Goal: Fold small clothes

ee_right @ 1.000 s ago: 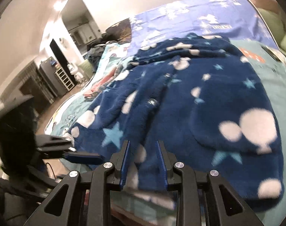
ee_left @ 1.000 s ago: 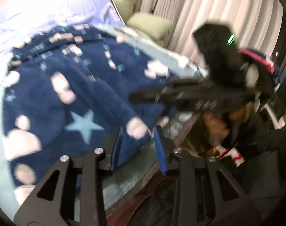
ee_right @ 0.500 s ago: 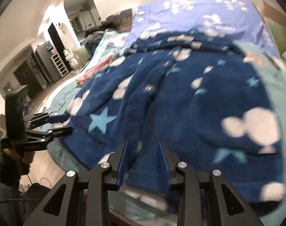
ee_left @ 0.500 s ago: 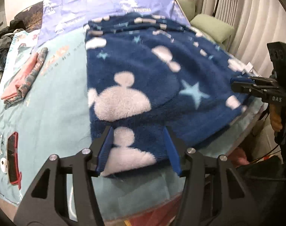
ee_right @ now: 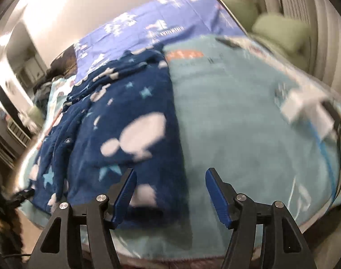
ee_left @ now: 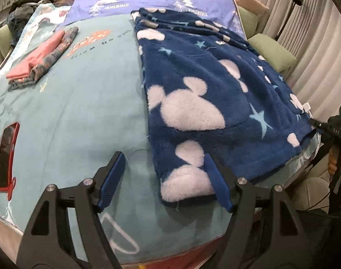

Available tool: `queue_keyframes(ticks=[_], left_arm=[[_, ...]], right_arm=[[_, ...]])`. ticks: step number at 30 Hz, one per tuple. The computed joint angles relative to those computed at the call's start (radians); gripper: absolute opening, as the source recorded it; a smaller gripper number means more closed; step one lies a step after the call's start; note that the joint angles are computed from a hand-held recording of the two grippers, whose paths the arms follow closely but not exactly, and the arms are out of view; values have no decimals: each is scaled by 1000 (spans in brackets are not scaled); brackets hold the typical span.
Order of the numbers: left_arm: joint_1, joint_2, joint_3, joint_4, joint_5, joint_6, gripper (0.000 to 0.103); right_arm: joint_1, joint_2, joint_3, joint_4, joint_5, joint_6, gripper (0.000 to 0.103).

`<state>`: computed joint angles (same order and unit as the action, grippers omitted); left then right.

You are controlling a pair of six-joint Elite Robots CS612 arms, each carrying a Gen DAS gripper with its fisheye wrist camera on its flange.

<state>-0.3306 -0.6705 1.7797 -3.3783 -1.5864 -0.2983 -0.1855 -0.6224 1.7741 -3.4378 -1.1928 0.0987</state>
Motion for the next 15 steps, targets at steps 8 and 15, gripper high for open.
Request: queue_keyframes(ticks=[8,15], left_arm=[[-2,4,-9,-5,-89,4,68],[7,14,-23,-17,-114,-67,25]], right_arm=[[-11,25,-15,-1,99,3,67],[-12,47,-55,29,231,-26,61]])
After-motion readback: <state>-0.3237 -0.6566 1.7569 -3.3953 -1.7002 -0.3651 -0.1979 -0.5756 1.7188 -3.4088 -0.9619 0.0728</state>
